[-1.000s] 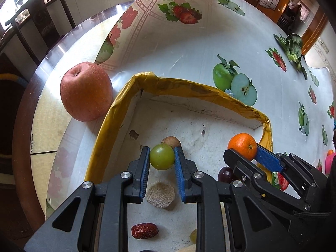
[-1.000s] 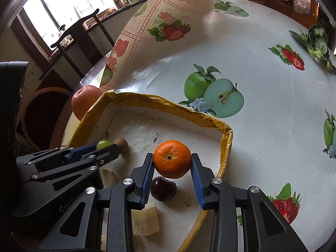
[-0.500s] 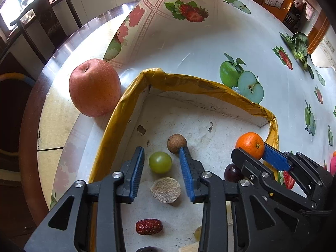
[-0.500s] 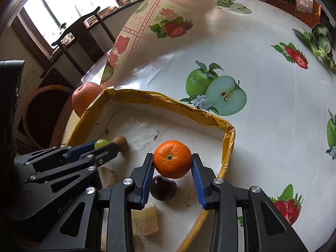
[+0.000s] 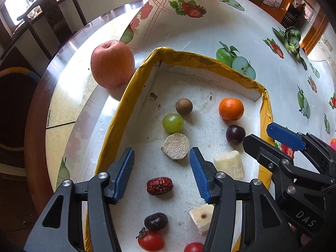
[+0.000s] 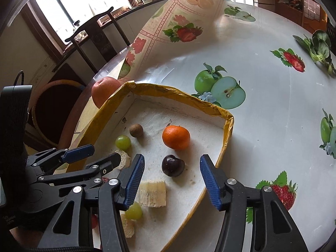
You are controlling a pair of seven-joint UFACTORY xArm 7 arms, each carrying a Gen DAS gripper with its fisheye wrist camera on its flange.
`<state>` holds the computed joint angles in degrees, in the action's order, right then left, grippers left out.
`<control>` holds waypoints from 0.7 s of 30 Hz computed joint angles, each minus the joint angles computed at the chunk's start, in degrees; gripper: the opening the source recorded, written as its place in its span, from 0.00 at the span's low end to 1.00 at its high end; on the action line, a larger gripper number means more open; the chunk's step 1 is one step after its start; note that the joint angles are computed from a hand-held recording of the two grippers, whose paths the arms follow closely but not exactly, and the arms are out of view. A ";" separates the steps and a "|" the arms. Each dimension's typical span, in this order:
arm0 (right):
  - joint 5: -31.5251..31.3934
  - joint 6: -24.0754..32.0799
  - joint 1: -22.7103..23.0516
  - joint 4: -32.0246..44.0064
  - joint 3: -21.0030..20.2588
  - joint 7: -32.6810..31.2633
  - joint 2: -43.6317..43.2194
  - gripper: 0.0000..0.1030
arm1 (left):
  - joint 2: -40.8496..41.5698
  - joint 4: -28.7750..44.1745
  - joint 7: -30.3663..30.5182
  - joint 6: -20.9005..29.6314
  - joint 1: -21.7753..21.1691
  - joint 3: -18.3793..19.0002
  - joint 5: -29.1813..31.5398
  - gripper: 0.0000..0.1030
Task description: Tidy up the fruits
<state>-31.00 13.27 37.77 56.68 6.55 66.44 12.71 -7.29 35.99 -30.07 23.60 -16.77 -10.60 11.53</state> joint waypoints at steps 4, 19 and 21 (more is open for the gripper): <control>-1.38 -0.35 0.30 -2.53 0.63 0.15 -2.62 0.55 | -3.49 -2.69 0.68 0.13 -0.63 -0.31 -1.17 0.52; -1.55 -6.51 -2.93 -13.30 7.66 -5.34 -11.58 0.71 | -21.13 -13.17 0.86 4.32 -2.08 -2.83 -3.74 0.74; -0.56 -6.44 -3.23 -14.36 8.57 -7.20 -12.67 0.74 | -23.33 -14.39 0.77 5.32 -2.47 -3.23 -3.97 0.74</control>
